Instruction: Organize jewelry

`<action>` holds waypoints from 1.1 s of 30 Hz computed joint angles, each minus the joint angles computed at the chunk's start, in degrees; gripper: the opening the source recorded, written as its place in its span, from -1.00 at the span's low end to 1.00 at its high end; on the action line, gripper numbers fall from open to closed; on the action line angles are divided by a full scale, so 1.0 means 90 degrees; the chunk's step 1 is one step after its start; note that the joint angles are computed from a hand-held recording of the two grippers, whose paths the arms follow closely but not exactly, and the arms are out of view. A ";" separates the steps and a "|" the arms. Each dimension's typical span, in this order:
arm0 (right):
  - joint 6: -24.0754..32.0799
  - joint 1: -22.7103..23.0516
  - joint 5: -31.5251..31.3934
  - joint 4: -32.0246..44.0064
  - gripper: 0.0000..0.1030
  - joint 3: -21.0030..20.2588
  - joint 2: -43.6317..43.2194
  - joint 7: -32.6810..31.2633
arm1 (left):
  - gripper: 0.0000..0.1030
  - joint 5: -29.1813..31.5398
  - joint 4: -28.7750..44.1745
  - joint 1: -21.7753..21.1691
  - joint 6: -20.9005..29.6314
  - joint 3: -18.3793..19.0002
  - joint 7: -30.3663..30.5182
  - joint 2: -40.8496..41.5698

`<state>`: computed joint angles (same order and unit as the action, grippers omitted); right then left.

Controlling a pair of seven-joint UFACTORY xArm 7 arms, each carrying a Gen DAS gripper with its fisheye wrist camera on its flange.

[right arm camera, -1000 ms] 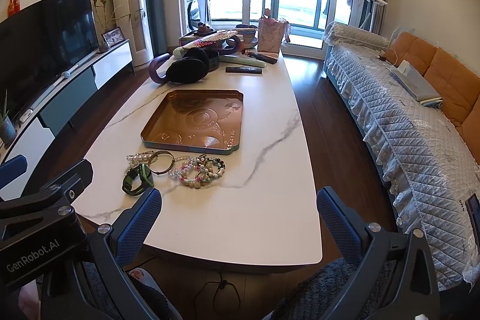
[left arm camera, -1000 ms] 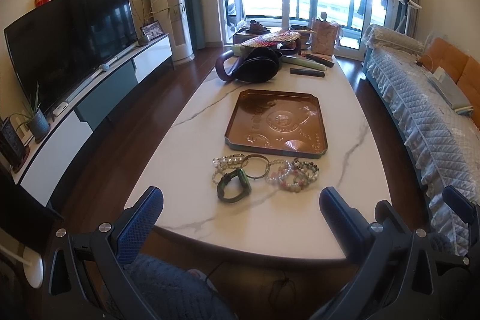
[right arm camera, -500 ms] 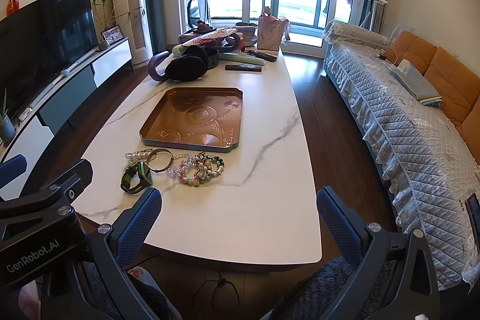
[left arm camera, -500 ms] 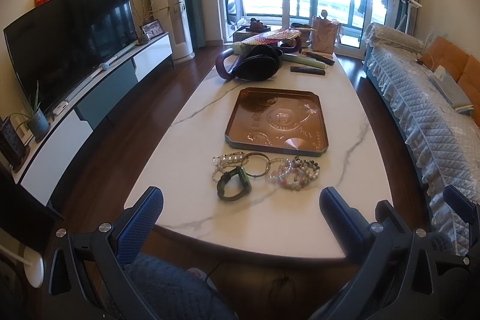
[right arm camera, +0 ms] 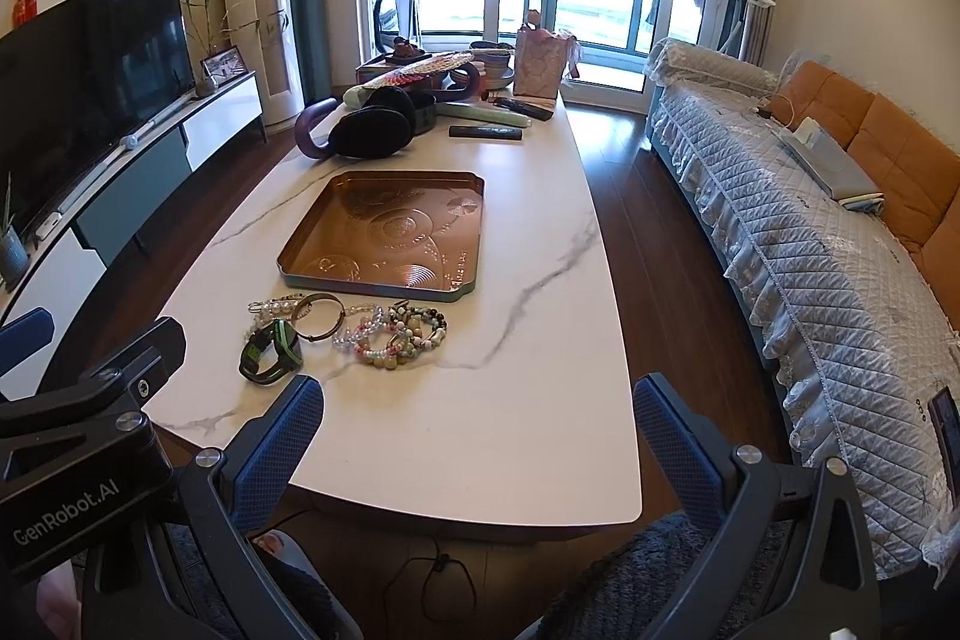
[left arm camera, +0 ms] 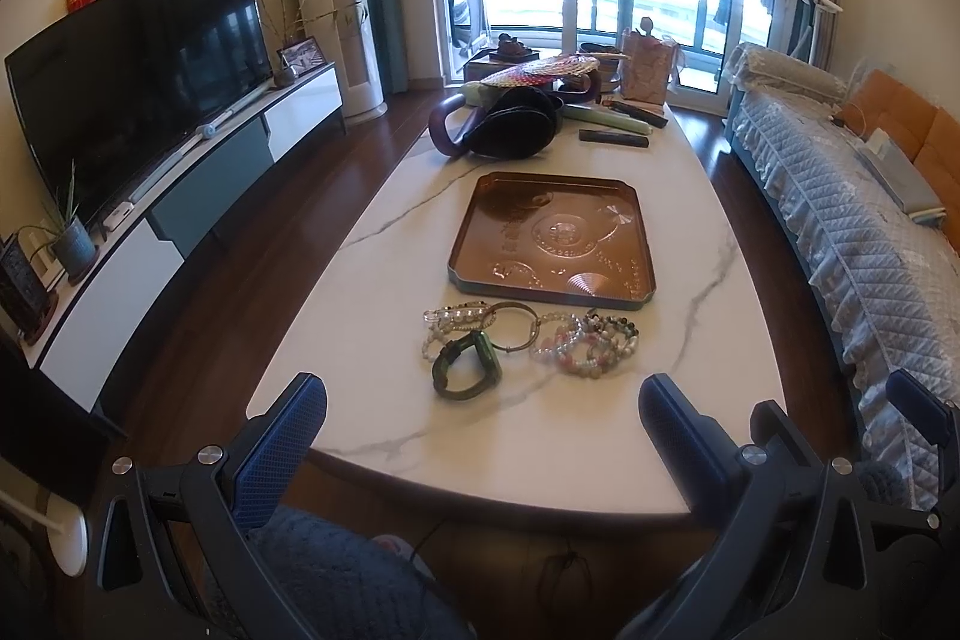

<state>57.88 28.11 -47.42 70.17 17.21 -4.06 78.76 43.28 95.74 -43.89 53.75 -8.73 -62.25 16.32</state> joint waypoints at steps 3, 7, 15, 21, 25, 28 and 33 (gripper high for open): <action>0.0023 0.0002 0.0030 -0.0021 1.00 -0.0002 -0.0018 -0.0029 | 1.00 -0.0047 -0.0021 0.0007 -0.0012 -0.0012 0.0008 -0.0001; 0.0035 -0.0018 0.0042 -0.0090 1.00 0.0024 -0.0060 -0.0001 | 1.00 -0.0066 -0.0074 0.0035 -0.0103 -0.0019 0.0064 0.0023; -0.0124 -0.0097 0.0167 -0.0446 1.00 0.0059 -0.0236 -0.0006 | 1.00 -0.0200 -0.0080 0.0067 -0.0154 0.0027 0.0175 0.0076; -0.0334 -0.0105 -0.0048 -0.0335 1.00 -0.0012 0.0054 0.0126 | 1.00 -0.0462 -0.0072 0.0125 -0.0270 0.0068 0.0224 0.0240; -0.0394 -0.0065 0.0001 -0.0195 1.00 -0.0129 0.0308 -0.0057 | 1.00 -0.0155 -0.0144 -0.0011 -0.0320 0.0200 -0.0142 0.0354; -0.0470 -0.0048 0.0009 -0.0144 1.00 -0.0233 0.0454 -0.0192 | 1.00 -0.0165 -0.0324 0.0065 -0.0678 0.0217 -0.0384 0.0392; -0.0526 -0.0014 -0.0200 -0.0156 1.00 -0.0363 0.0619 -0.0221 | 1.00 -0.0816 -0.0309 0.0290 -0.1217 0.0194 -0.0194 0.0682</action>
<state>53.15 27.98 -49.22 68.76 13.93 1.52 76.77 35.94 92.96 -41.28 42.80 -6.98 -64.00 22.46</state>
